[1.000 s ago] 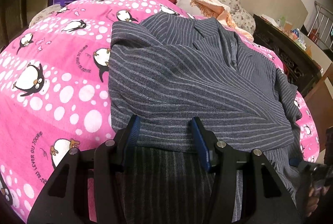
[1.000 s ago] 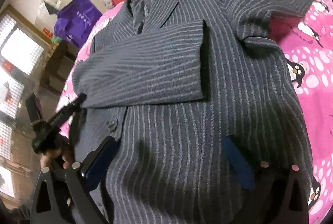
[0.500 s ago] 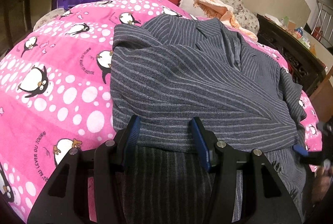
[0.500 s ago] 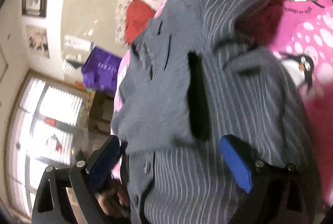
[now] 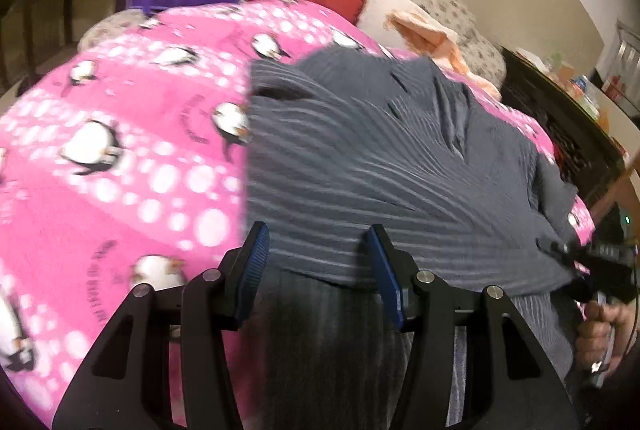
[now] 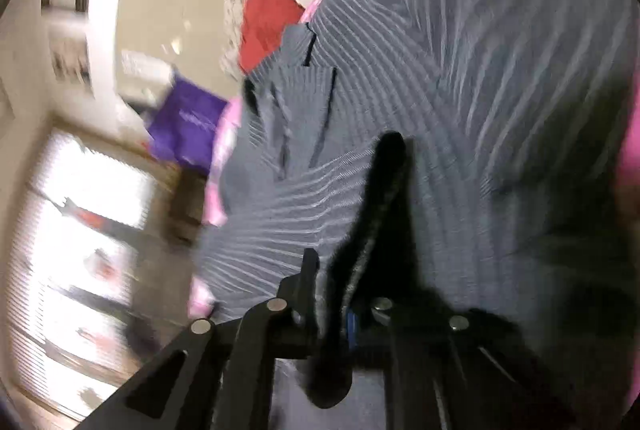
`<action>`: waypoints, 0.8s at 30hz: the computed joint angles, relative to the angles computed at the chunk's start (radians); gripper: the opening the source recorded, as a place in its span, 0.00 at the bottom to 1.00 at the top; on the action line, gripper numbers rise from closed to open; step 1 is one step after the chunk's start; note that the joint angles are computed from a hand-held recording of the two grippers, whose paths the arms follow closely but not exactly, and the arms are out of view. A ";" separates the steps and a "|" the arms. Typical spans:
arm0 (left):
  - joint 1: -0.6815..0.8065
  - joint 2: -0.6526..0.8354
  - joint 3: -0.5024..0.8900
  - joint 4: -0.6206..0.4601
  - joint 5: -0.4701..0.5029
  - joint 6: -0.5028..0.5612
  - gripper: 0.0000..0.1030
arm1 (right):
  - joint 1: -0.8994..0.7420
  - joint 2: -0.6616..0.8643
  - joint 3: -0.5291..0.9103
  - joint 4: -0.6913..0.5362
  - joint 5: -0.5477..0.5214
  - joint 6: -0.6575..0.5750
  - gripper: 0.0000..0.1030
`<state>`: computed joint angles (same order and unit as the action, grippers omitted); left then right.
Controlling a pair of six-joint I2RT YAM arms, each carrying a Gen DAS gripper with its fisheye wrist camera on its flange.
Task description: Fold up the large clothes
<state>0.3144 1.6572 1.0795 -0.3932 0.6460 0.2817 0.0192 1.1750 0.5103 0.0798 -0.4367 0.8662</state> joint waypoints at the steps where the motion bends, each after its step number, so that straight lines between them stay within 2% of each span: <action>1: 0.010 -0.016 0.005 -0.001 0.003 -0.006 0.49 | -0.014 -0.009 0.019 -0.065 0.009 -0.042 0.08; 2: 0.013 -0.027 0.024 -0.017 0.000 -0.007 0.49 | -0.052 -0.013 0.040 -0.148 0.013 -0.093 0.08; 3: 0.013 -0.028 0.042 -0.032 -0.001 -0.008 0.49 | -0.087 -0.016 0.036 -0.162 -0.004 -0.115 0.08; 5: -0.001 -0.038 0.095 -0.068 0.017 -0.018 0.49 | -0.203 0.011 0.014 -0.156 -0.147 -0.141 0.07; 8: -0.062 -0.023 0.173 -0.115 0.016 -0.013 0.49 | -0.227 0.000 0.017 -0.194 -0.165 -0.151 0.11; 9: -0.103 0.016 0.232 -0.154 0.008 -0.007 0.49 | -0.228 -0.015 0.035 -0.245 -0.167 -0.145 0.13; 10: -0.134 0.044 0.265 -0.158 -0.020 -0.012 0.49 | -0.228 -0.031 0.048 -0.281 -0.164 -0.144 0.14; 12: -0.201 0.125 0.341 -0.154 -0.141 -0.046 0.48 | -0.231 -0.118 0.048 -0.353 -0.156 -0.146 0.16; 14: -0.237 0.202 0.404 -0.161 -0.205 -0.063 0.46 | -0.227 -0.213 0.073 -0.478 -0.143 -0.179 0.16; 15: -0.254 0.217 0.400 -0.137 -0.251 -0.064 0.46 | -0.209 -0.248 0.093 -0.527 -0.115 -0.190 0.16; 16: -0.266 0.231 0.396 -0.114 -0.286 -0.060 0.46 | -0.173 -0.293 0.130 -0.592 -0.044 -0.221 0.16; 18: -0.280 0.258 0.379 -0.080 -0.322 -0.065 0.46 | -0.064 -0.308 0.214 -0.640 0.128 -0.262 0.16; 21: -0.284 0.241 0.292 0.030 -0.340 -0.076 0.46 | 0.139 -0.141 0.392 -0.652 0.434 -0.283 0.16; 24: -0.270 0.248 0.268 0.076 -0.305 -0.096 0.46 | 0.183 0.042 0.491 -0.662 0.517 -0.270 0.16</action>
<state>0.0446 1.9050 1.3472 -0.3176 0.3413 0.1860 0.2025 1.2172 1.0015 -0.5819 0.0807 0.5960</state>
